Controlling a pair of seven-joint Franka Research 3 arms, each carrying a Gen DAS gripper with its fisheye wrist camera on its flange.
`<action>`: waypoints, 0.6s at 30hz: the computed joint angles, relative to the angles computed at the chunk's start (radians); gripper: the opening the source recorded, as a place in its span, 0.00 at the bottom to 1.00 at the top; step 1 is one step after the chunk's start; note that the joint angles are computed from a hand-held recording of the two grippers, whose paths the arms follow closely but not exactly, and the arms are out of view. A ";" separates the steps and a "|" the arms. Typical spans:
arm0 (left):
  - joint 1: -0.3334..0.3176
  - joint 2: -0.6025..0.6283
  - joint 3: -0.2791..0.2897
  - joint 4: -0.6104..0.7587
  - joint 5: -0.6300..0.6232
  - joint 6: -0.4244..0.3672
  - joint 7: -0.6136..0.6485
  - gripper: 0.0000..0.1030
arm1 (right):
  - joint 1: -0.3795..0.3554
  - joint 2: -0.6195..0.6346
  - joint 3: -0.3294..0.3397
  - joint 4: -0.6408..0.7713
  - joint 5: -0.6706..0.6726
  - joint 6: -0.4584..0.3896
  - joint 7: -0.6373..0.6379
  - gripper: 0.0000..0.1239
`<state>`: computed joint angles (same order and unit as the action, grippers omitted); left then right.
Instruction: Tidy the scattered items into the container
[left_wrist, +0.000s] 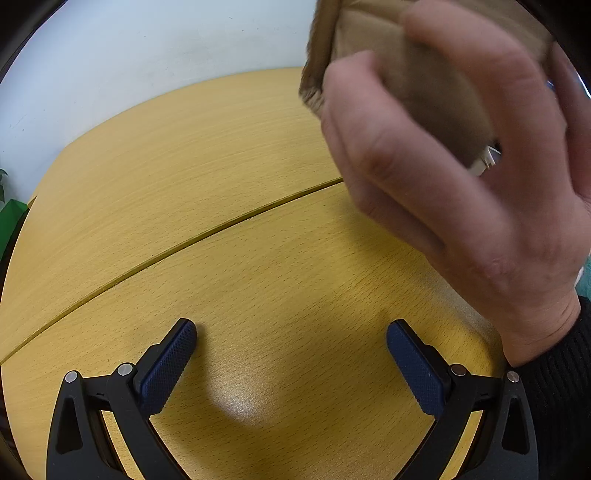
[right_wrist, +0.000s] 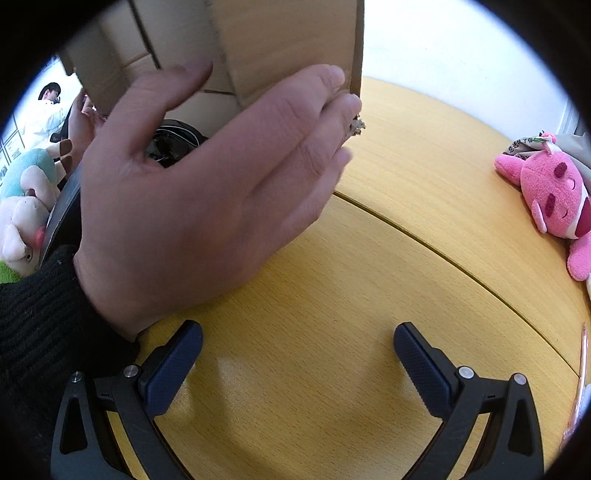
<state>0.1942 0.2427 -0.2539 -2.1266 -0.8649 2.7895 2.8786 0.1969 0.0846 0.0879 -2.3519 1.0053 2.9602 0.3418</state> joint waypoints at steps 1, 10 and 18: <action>0.000 0.000 0.000 0.000 0.000 0.000 0.000 1.00 | 0.000 0.000 0.000 -0.001 0.000 0.001 0.000 0.83; 0.001 0.001 -0.001 0.002 0.002 0.000 -0.001 1.00 | 0.003 -0.003 0.002 -0.006 0.002 0.006 0.003 0.83; 0.002 0.002 -0.002 0.002 0.003 0.000 -0.002 1.00 | 0.004 -0.004 0.001 -0.007 0.002 0.007 0.004 0.83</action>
